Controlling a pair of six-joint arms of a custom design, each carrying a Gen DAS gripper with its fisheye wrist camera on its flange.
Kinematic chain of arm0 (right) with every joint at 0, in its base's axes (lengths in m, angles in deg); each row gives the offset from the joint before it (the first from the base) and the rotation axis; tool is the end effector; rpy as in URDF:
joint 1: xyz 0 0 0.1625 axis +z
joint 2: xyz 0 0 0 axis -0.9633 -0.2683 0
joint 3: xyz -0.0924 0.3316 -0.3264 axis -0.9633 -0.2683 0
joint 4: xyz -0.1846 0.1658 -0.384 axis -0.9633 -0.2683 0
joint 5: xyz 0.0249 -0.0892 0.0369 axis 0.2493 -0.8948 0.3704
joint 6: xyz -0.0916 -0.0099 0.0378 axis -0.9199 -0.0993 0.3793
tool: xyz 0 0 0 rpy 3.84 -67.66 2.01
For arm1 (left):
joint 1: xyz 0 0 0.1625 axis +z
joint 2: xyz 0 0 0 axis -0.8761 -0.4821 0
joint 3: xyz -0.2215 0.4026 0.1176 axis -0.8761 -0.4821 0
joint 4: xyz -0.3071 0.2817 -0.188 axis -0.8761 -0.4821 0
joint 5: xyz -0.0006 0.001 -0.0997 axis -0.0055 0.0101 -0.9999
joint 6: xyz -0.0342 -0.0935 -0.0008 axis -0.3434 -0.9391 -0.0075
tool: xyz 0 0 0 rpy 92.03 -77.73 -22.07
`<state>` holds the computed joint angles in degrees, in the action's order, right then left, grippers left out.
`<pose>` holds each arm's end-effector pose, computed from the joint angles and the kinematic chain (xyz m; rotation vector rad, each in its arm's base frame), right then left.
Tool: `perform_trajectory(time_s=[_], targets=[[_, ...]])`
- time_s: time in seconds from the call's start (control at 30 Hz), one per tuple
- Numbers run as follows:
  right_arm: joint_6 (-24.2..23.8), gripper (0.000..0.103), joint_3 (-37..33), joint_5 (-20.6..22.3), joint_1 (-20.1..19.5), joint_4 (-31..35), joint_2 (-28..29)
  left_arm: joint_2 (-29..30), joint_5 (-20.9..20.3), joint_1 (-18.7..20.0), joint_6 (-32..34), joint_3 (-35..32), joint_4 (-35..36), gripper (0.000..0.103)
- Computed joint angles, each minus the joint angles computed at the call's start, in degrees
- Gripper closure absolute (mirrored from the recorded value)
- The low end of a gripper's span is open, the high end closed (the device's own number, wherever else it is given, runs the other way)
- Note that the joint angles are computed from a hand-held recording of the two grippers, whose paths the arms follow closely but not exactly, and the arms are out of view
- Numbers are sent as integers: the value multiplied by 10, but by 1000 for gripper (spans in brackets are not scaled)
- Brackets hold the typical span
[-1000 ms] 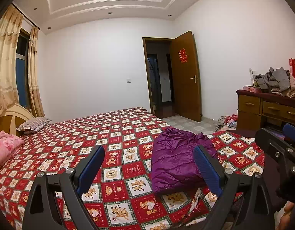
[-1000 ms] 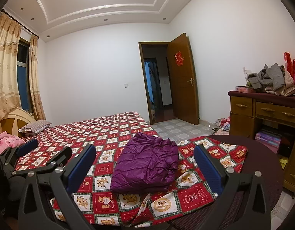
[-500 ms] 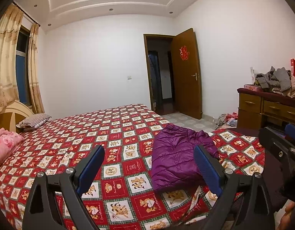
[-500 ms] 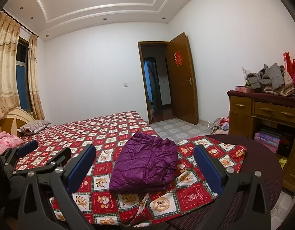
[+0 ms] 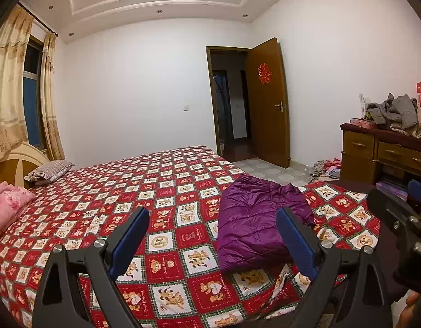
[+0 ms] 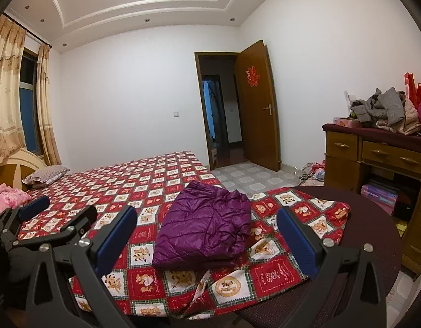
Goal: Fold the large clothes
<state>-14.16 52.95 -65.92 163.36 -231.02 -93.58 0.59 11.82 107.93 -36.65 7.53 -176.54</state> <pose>0.1175 -0.8432 0.4307 0.7513 -2.1671 1.5045 -0.4506 -0.8003 0.1222 0.5389 1.8072 -1.4157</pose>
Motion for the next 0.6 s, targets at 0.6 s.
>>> perform_trajectory(time_s=[0.6], targets=[[-2, 0, 1, -24, 5, 6, 3, 10, 3, 3, 10, -16, 14, 9]])
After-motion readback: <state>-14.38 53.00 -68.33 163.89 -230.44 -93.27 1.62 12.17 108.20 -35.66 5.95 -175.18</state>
